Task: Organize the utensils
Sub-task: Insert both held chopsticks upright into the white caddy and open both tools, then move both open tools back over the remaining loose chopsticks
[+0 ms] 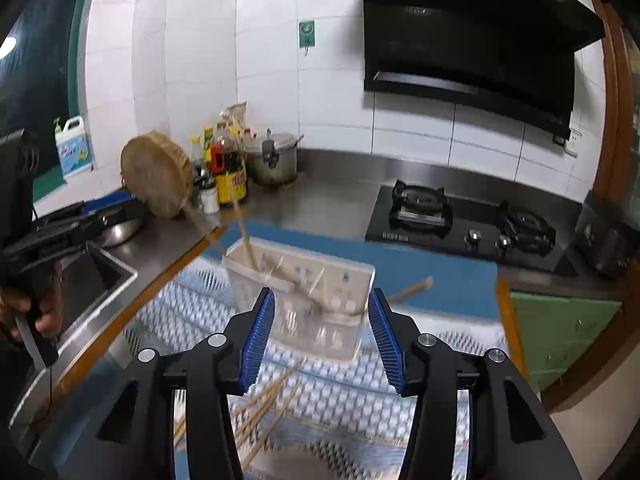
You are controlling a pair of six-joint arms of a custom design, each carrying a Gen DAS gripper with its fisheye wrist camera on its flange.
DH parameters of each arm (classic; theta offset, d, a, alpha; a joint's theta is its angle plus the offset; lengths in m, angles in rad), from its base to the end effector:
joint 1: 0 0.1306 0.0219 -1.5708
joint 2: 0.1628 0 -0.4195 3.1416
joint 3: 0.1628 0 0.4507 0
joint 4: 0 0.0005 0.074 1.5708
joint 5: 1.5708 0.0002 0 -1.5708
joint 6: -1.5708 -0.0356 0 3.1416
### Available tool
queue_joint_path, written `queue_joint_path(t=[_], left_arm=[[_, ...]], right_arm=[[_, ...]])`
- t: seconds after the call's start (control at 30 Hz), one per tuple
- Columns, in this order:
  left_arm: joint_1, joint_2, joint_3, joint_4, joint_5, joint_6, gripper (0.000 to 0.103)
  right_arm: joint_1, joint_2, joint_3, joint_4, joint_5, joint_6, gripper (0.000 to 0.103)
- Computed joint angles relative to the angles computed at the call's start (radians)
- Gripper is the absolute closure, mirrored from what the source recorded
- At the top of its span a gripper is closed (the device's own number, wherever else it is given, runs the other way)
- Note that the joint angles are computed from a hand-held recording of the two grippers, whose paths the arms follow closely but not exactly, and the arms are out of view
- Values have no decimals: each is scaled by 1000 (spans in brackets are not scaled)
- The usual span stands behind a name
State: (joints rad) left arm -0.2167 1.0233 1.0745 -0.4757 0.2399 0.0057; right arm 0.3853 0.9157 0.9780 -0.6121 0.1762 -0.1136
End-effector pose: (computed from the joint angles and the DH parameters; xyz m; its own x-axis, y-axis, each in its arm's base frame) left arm 0.4018 -0.0976 0.4976 -0.4046 0.0834 -0.9107 0.4180 0.9026 -0.1031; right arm 0.3420 0.1314 0.4712 -0.5073 -0.0853 -0.8575 -0.1751 0.9845 0.0056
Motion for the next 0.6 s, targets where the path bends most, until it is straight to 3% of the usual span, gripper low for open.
queue_joint_path(t=[0.1,0.37,0.6], left_arm=[[11,-33,-53,-21,-6,12,33],[29,-97,-174,-81,-34,3,29],[22,-143,-258,-128,-67,-43,29]], right_arm=[[41,-34,-59,-11,15,-47,54],[158,-60,-173,-45,65,-180,54],[232,-52,-241,-68,42,-295,63]])
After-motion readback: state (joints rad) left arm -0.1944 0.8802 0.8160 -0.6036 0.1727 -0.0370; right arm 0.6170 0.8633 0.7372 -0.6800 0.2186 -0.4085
